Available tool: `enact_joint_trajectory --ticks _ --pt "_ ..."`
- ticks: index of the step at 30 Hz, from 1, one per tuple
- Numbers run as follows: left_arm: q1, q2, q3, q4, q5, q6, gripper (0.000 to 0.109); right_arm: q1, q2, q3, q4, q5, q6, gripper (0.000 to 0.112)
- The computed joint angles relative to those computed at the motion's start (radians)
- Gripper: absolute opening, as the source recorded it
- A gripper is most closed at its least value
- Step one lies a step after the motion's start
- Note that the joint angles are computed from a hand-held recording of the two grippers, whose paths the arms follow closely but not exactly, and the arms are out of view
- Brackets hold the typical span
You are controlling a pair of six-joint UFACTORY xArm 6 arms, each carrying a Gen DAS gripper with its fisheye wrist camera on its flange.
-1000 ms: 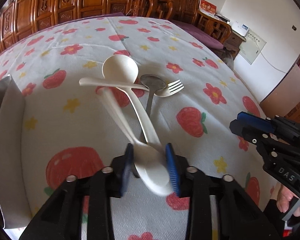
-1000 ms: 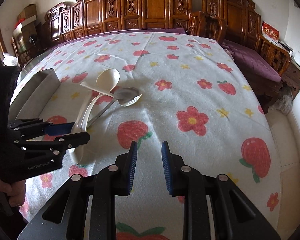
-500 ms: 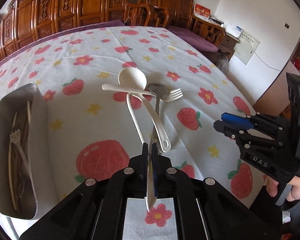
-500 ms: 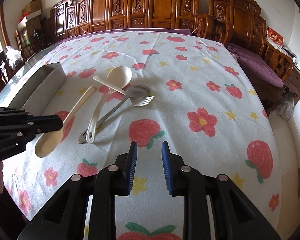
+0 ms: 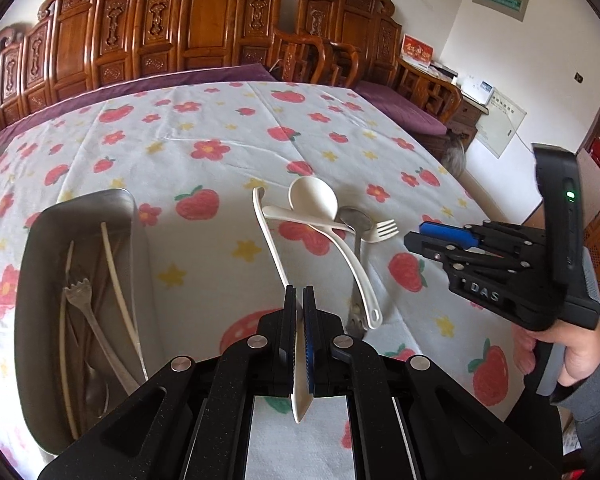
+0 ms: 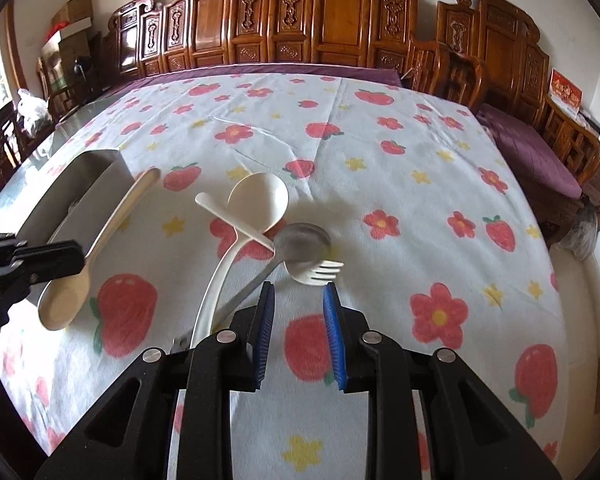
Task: Organize utensils
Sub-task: 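Grasp a metal spoon with the right tool while the left tool holds the knife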
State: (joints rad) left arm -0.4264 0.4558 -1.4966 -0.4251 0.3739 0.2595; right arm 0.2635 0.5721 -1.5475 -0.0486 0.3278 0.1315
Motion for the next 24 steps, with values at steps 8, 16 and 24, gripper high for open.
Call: enact_joint_trajectory --ticks 8,16,24 --pt "0.018 -0.027 0.025 -0.043 -0.011 0.038 0.003 0.024 0.107 -0.115 0.135 0.036 0.013 0.027" --pt "0.029 -0.054 0.047 -0.095 -0.019 0.086 0.003 0.029 0.197 -0.243 -0.002 0.107 0.211 0.027" --pt "0.036 -0.071 0.058 -0.119 -0.034 0.098 0.003 0.043 0.243 -0.329 -0.196 0.191 0.336 0.021"
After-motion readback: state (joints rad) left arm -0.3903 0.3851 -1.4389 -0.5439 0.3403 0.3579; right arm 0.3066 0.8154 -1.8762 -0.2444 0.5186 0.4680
